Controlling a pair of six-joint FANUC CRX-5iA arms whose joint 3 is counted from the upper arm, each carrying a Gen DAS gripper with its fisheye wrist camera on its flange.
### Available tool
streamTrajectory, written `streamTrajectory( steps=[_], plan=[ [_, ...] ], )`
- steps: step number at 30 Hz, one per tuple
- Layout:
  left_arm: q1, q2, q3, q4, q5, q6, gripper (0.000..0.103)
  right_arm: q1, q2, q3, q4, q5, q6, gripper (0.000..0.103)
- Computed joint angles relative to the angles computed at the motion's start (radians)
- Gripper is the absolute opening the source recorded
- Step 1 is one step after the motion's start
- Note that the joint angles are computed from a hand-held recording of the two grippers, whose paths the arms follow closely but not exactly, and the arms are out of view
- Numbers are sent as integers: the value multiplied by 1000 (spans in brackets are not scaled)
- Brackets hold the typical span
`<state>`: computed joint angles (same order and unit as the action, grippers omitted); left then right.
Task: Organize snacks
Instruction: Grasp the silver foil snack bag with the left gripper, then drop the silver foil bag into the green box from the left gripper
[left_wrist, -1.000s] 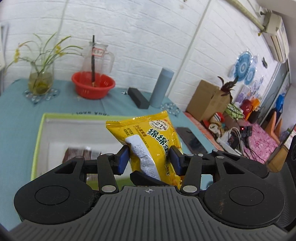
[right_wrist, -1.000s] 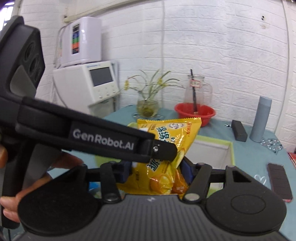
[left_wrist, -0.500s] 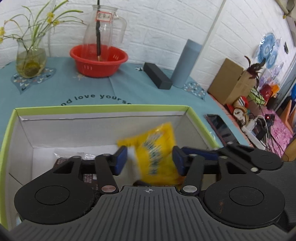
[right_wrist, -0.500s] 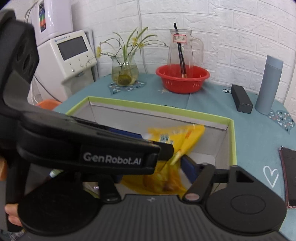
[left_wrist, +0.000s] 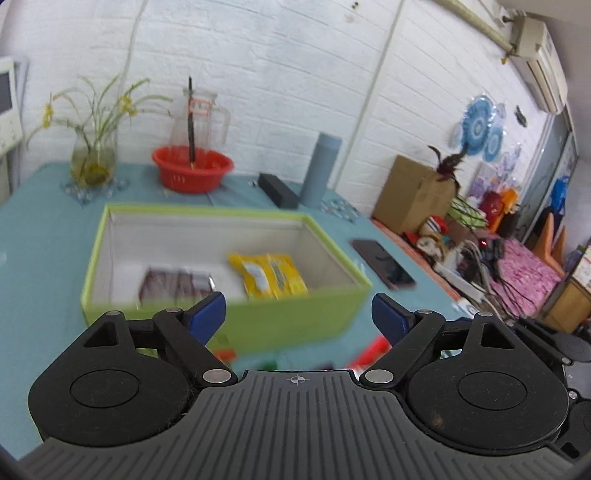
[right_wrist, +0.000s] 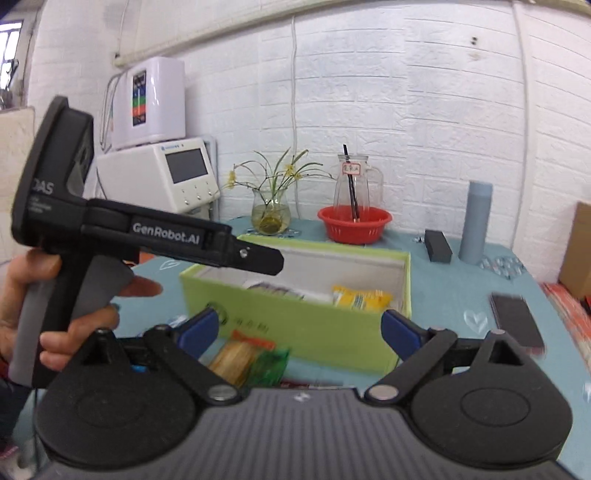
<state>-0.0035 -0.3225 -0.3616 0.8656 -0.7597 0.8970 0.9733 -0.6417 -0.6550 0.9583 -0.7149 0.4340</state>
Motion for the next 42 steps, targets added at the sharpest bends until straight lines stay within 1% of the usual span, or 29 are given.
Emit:
streamTrajectory(
  steps=[2,3,6,8,10,16,18,19,20,21,22,23,25,28,30,33,35,36,38,40,42],
  plan=[
    [-5,-27,-43,11,-33,28,74,89,-35,-56,114,-143,-166,102],
    [-9,-34,-62,23,-57,47,74,125,-46,-69,134,-201,-200,102],
    [-15,-31,-102,87,-134,87,72,179,-65,-83,124,-302,-219,102],
    [-28,-21,-115,121,-152,104,71,186,-73,-93,125,-318,-209,102],
    [-55,-10,-97,87,-138,140,70,166,-77,-102,118,-288,-194,102],
    [-116,39,-47,18,-112,188,68,38,-31,-104,60,-117,-62,102],
    [-126,58,-32,-10,-112,203,64,4,-6,-94,28,-75,-13,101],
    [-130,67,-26,-20,-115,206,57,-7,4,-88,5,-60,14,95],
    [-130,77,-22,-18,-128,194,49,-7,13,-77,-28,-61,50,78],
    [-130,79,-27,-10,-129,178,47,-1,23,-72,-30,-81,60,64],
    [-131,78,-38,12,-125,147,39,0,23,-77,-19,-82,64,64],
    [-129,77,-40,16,-127,142,33,5,23,-72,-27,-95,70,64],
    [-124,74,-42,38,-135,135,30,-6,13,-64,-54,-78,58,65],
    [-111,77,-27,77,-141,117,30,-26,10,-41,-67,-42,66,67],
    [-105,83,-4,85,-134,106,30,-49,33,-15,-62,-12,87,69],
    [-88,114,59,87,-119,91,30,-113,98,45,-63,64,154,71],
    [-79,137,108,76,-90,80,30,-163,161,100,-76,134,213,72],
    [-75,154,143,52,-73,87,30,-185,195,135,-105,162,255,72],
    [-65,190,207,9,-44,98,30,-225,274,224,-202,210,376,72],
    [-56,238,276,-46,-24,118,29,-255,362,328,-316,222,507,72],
    [-43,295,345,-94,-29,145,29,-282,450,448,-469,197,664,75]
  ],
)
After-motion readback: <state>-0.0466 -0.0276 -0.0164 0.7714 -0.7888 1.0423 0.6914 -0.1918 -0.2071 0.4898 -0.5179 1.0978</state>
